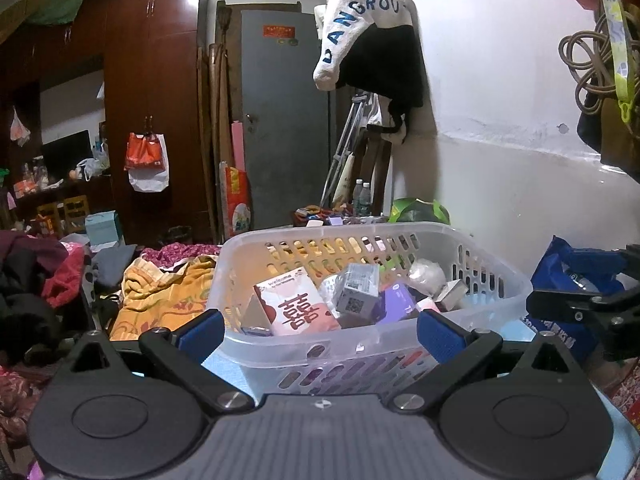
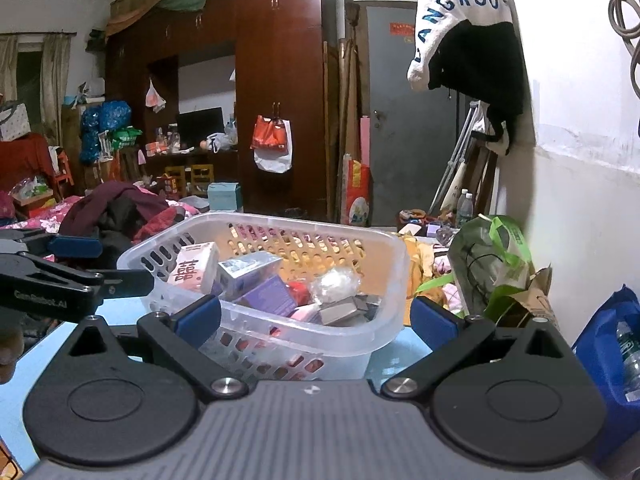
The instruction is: Organize objects
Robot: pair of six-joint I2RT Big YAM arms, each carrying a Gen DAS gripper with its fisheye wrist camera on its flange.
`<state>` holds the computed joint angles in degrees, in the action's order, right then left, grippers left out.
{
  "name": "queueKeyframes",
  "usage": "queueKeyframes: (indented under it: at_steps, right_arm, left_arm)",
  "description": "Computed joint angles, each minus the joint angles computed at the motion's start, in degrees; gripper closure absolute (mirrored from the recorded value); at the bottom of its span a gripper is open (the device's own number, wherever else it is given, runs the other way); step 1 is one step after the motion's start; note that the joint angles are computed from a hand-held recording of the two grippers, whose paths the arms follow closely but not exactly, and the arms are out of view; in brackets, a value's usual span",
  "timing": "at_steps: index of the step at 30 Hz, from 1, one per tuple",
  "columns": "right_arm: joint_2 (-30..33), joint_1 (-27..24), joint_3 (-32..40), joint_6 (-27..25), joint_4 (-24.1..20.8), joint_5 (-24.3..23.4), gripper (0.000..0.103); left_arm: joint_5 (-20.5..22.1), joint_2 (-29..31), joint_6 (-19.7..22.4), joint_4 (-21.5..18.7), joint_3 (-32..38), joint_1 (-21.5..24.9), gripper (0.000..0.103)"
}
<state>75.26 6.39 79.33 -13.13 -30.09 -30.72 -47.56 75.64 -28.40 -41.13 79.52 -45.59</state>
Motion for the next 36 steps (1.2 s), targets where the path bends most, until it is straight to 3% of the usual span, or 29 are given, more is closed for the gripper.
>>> queueKeyframes:
  at_steps: [5,36]
  right_arm:
    - [1.6,-0.1,2.1,-1.8,-3.6,-1.4,0.000]
    - [1.3,-1.2,1.1,-0.9,-1.9,-0.8,0.000]
  left_arm:
    - [-0.4,0.0,0.1,-0.1,0.1,-0.1,0.000]
    - [1.0,0.8,-0.3,-0.6,1.1,-0.1,0.000]
